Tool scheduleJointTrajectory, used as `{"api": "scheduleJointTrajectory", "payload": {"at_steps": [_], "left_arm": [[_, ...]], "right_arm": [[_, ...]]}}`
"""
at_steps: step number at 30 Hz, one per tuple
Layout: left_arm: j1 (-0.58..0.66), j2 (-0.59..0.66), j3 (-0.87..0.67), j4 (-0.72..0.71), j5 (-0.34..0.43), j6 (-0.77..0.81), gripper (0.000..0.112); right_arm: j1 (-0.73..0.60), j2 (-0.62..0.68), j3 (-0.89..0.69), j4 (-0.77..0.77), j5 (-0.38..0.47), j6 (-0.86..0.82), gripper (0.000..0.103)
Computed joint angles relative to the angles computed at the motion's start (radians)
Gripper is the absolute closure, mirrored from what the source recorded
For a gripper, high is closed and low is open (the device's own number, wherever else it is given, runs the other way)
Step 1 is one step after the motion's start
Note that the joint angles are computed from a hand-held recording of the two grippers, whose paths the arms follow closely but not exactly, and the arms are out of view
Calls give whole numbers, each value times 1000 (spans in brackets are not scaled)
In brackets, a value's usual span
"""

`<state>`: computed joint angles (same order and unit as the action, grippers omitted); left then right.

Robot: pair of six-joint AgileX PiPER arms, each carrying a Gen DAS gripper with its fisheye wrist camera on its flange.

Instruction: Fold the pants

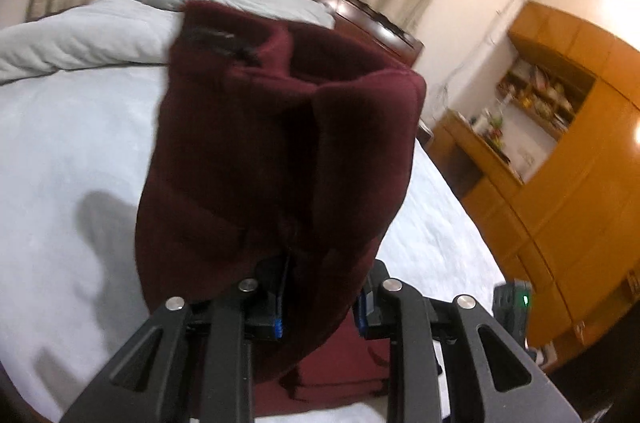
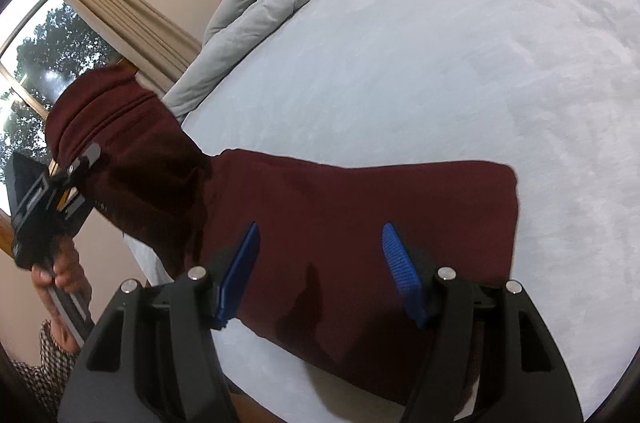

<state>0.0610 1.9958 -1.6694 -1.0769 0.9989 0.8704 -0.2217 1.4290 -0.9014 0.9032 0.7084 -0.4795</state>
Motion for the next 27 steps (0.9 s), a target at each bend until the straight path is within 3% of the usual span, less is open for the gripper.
{"api": "scheduleJointTrajectory", "payload": {"at_steps": [9,12,19,22,23,24,27], "left_arm": [[-118,-58,152,68,-50,49,88],[-189,-77,213,126,-96,57,88],[-316,-114,341,255,-280,81,85],[-315,-124,314,276,-234,58,67],[-300,-125,302,268,-199,52,45],[-279,-127,284,249,-139,42,40],[-221,-157,305,169,-58,103,36]], "right_arm": [[-72,40,31,90,32,-85,40],[-83,49,33,105,40,-104,40],[-95,62,30,120,56,-117,40],[-95,52,31,115,60,-108,40],[-99,52,31,123,66,-113,39],[-110,48,40,141,76,-128,37],[-151,44,59,200,115,-152,37]]}}
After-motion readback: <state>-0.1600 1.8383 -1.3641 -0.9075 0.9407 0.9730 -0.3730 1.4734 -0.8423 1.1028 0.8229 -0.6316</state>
